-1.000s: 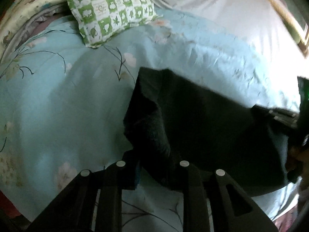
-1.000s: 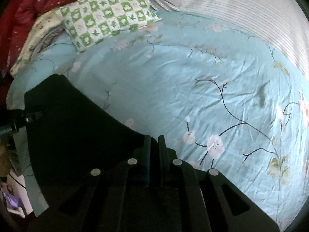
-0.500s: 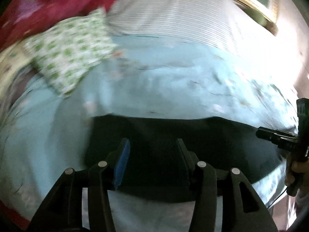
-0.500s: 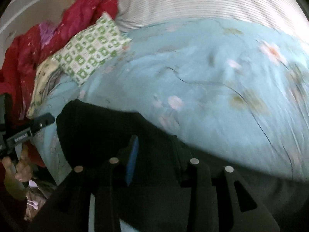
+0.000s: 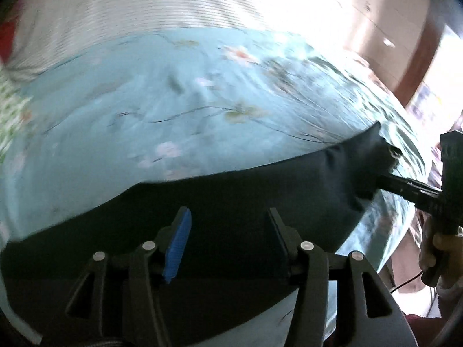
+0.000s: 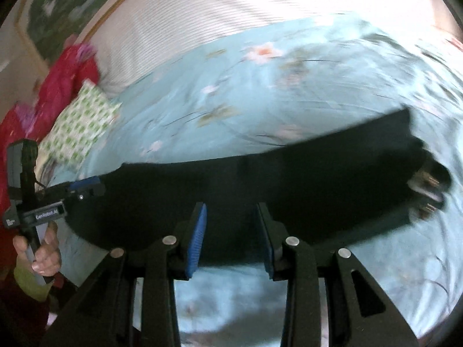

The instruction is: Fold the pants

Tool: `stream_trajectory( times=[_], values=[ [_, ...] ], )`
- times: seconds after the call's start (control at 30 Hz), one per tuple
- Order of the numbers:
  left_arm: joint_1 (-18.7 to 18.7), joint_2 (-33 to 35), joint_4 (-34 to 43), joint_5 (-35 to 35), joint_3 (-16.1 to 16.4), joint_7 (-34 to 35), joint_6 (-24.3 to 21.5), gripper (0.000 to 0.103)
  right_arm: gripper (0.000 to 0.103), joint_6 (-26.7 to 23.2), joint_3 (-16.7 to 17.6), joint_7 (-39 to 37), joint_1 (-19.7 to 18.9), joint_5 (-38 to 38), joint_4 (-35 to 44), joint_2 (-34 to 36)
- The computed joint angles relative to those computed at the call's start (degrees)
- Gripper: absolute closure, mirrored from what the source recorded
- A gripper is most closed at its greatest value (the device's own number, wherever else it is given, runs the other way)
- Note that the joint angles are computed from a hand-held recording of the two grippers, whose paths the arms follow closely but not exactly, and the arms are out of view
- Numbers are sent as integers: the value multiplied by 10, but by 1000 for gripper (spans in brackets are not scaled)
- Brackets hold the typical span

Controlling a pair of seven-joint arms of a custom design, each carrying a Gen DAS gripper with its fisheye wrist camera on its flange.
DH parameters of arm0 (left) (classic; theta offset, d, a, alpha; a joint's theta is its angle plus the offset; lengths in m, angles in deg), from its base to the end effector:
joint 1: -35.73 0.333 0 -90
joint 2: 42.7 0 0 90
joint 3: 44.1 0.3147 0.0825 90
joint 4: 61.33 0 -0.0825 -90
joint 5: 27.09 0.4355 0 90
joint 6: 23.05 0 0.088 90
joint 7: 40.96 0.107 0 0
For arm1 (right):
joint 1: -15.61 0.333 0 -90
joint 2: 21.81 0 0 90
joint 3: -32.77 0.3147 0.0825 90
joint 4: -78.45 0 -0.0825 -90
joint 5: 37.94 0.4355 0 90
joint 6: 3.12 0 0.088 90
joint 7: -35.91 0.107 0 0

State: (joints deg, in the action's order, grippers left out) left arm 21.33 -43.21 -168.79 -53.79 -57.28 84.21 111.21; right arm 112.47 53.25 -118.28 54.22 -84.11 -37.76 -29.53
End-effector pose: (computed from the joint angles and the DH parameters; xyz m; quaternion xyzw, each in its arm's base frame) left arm 0.5711 -0.3065 0.5471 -0.3368 0.8914 -0.3001 0.0425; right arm 0.3316 0.4849 0.5147 -0.4028 0.8292 -0.2505 0.2956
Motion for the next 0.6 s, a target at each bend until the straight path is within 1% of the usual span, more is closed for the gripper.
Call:
stream_trajectory(
  times=[0.07, 0.13, 0.17, 0.2, 0.23, 0.33, 0.43, 0.5, 0.6],
  values=[
    [-7, 23, 28, 2, -7, 5, -23, 49, 66, -31, 7, 32, 3, 8, -16, -21],
    [-12, 56, 66, 7, -16, 8, -48, 49, 65, -51, 15, 61, 4, 18, -35, -44],
    [-16, 73, 89, 11, -21, 6, -64, 49, 63, -58, 18, 70, 4, 24, -43, -53],
    [-19, 87, 104, 16, -26, 2, -70, 49, 61, -68, 22, 81, 3, 31, -48, -61],
    [-23, 106, 129, 19, -32, 5, -89, 48, 60, -75, 26, 97, 2, 35, -56, -70],
    [-35, 147, 183, 37, -45, -3, -117, 46, 59, -90, 38, 135, -2, 42, -76, -94],
    [-46, 197, 252, 43, -59, 2, -162, 44, 54, -103, 47, 155, -6, 50, -91, -113],
    [-59, 242, 313, 54, -67, 0, -198, 44, 51, -102, 51, 170, -9, 52, -102, -124],
    [-88, 319, 424, 82, -73, -8, -261, 44, 50, -96, 56, 194, -14, 58, -120, -142]
  ],
)
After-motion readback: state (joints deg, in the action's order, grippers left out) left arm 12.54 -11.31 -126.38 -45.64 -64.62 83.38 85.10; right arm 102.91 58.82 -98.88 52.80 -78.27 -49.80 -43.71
